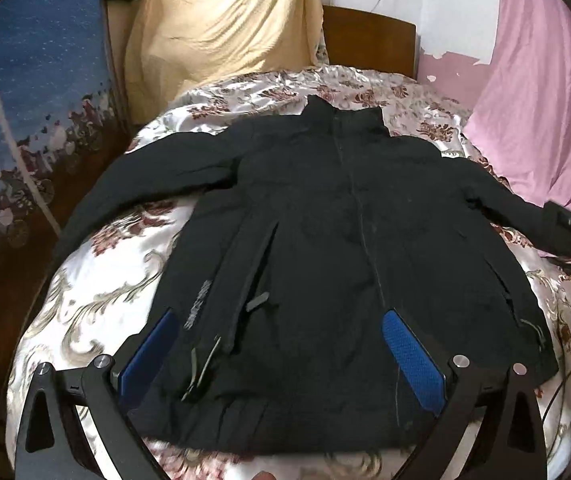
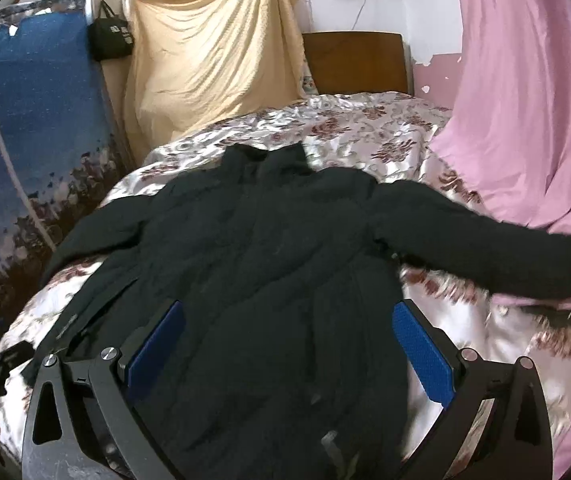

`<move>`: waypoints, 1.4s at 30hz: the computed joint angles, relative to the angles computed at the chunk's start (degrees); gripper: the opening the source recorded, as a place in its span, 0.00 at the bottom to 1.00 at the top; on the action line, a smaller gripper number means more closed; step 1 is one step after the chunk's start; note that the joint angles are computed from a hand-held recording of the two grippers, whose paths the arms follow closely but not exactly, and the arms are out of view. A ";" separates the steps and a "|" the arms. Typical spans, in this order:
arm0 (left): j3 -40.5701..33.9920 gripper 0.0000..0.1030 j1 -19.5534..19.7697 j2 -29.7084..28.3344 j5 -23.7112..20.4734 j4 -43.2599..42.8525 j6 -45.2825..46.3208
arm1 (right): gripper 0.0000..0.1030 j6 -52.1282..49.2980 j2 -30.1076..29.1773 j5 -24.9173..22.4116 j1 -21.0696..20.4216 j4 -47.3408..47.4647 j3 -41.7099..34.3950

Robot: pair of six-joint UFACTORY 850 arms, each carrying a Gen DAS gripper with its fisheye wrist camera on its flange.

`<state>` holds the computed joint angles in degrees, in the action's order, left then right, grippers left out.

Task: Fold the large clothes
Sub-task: 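Lower both tools onto the jacket, right tool grasping the sleeve nearest it, then lift the sleeve with the right tool and fold it across the jacket body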

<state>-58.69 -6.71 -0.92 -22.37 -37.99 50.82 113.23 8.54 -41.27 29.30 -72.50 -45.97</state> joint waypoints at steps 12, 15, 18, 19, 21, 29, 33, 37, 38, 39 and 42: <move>-9.64 1.00 -6.97 -10.24 3.21 1.73 -4.69 | 0.99 -0.23 -0.91 -0.23 -15.32 -4.11 -1.31; -12.44 1.00 -9.09 -13.19 4.73 1.99 -6.29 | 0.99 -0.23 -1.21 0.28 -18.10 -5.46 -0.22; -15.23 1.00 -10.78 -16.13 5.52 -3.04 -2.57 | 0.99 -1.77 -1.30 4.29 -21.49 -4.60 0.33; -16.51 1.00 -11.62 -17.44 5.73 -3.85 -2.26 | 0.99 -1.32 -0.93 5.48 -22.47 -5.18 0.97; -19.72 1.00 -13.50 -20.51 5.61 -3.62 -3.32 | 0.99 -2.43 -0.24 7.00 -24.39 -4.01 2.16; -32.33 1.00 -20.57 -31.32 4.20 -0.72 -5.90 | 0.99 -0.37 2.24 10.71 -33.36 -1.85 6.89; -39.91 1.00 -24.23 -37.75 2.72 5.53 -12.85 | 0.99 0.80 2.55 12.93 -37.49 -0.82 8.69; -49.33 1.00 -27.27 -45.22 -1.08 15.54 -25.26 | 0.99 6.55 3.44 14.29 -42.01 -0.66 11.04; -51.26 1.00 -27.76 -46.73 -1.93 17.52 -27.80 | 0.99 8.61 3.93 13.60 -42.25 -0.81 11.72; -52.39 1.00 -27.99 -47.75 -2.41 18.33 -28.92 | 0.99 11.23 4.36 13.57 -42.94 -1.76 12.49; -56.28 1.00 -28.59 -51.28 -5.11 20.81 -31.84 | 0.99 21.62 6.02 15.06 -45.21 -7.49 15.18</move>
<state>-114.97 -35.31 -52.20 -27.48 -17.18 18.98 134.84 14.56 -26.21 -15.91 -79.98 -30.79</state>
